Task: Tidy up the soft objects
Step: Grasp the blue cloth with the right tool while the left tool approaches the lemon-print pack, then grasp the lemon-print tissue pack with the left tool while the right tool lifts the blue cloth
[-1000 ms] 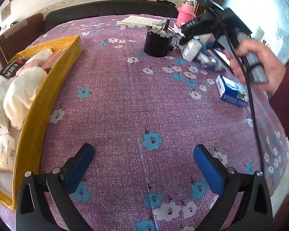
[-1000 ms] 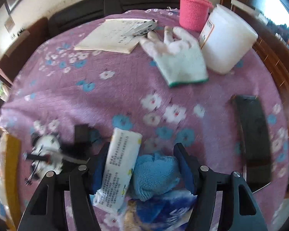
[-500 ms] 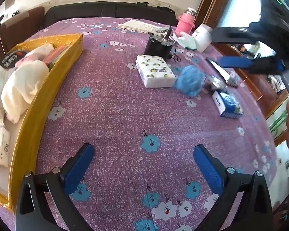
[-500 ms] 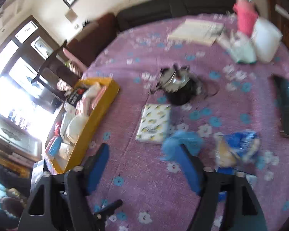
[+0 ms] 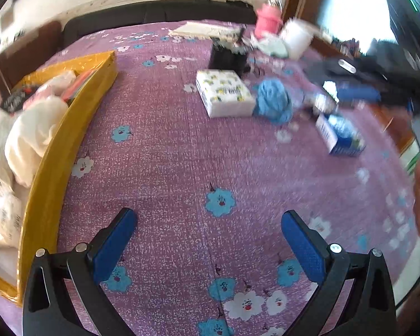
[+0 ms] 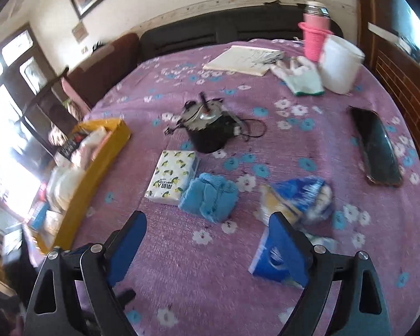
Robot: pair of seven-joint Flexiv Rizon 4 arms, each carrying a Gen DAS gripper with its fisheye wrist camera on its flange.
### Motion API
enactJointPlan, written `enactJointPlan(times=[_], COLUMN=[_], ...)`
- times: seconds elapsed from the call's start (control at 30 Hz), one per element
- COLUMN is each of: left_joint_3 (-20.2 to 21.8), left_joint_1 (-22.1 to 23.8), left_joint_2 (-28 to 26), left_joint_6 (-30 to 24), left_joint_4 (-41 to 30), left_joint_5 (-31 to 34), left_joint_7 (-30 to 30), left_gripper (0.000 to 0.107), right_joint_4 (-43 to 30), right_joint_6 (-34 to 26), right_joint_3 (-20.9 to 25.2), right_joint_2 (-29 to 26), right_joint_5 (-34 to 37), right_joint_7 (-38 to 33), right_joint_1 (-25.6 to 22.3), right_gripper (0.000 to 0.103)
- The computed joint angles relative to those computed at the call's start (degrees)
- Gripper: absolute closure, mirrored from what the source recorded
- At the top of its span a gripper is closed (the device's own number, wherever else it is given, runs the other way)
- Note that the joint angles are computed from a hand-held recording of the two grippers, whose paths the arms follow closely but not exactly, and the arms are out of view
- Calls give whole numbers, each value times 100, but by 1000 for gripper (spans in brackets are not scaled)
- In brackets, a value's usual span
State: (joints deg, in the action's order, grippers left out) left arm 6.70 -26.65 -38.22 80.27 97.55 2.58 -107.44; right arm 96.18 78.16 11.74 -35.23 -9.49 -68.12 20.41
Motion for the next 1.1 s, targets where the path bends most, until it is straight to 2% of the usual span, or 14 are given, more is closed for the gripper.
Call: enactJointPlan(times=[0.07,0.1,0.2,0.23,0.27,0.33,0.4,0.5,0.77,0.9,0.93,1.0,1.03,1.1], left_joint_3=[282,147,-868,-946,-861,-873,-1328,-1553,-768,-83,87,285,162,-196], left_joint_1=[-257,-152,708,798,743,814,1228,1422,817,380,277,128,188,410], left_joint_2=[-33,4,216,279,309,372,334,22,-1216,-1883,-1975,-1973,-1884,-1578], left_joint_6=[-341,-178,424,588,662,879,949,609,-740,-1882,-2076,-2157,-1982,-1662], left_joint_4=[-198,-81,480,587,604,642,598,79,-2175,-3603,-3820,-3936,-3762,-3252], left_joint_5=[296,187,-341,-468,-533,-687,-973,-1386,-1469,-837,-628,-103,-143,-193], left_joint_7=[-165,-72,337,370,364,416,642,849,671,397,286,103,214,239], left_gripper=[4,4,4,4,4,4,4,4,4,4,6,34,55,56], right_joint_4=[-201,-318,-770,-829,-969,-1059,-898,-612,74,290,326,401,423,442], right_joint_6=[-134,-204,-606,-652,-756,-608,-414,-133,635,874,908,982,1003,1042], right_joint_3=[-127,-127,-275,-340,-259,92,69,249,1281,1116,1101,1110,1149,1201], right_joint_2=[-182,-282,-624,-684,-808,-904,-811,-690,-440,-298,-282,-250,-247,-253], right_joint_5=[-104,-111,-176,-203,-164,155,271,490,1127,1064,1037,987,974,945], right_joint_7=[105,131,354,432,437,245,255,175,-441,-453,-442,-432,-427,-408], right_joint_1=[159,178,322,364,288,3,-47,-249,-1090,-934,-919,-923,-950,-979], right_gripper=[13,17,26,36,37,56,56,56,56,55,55,55,55,55])
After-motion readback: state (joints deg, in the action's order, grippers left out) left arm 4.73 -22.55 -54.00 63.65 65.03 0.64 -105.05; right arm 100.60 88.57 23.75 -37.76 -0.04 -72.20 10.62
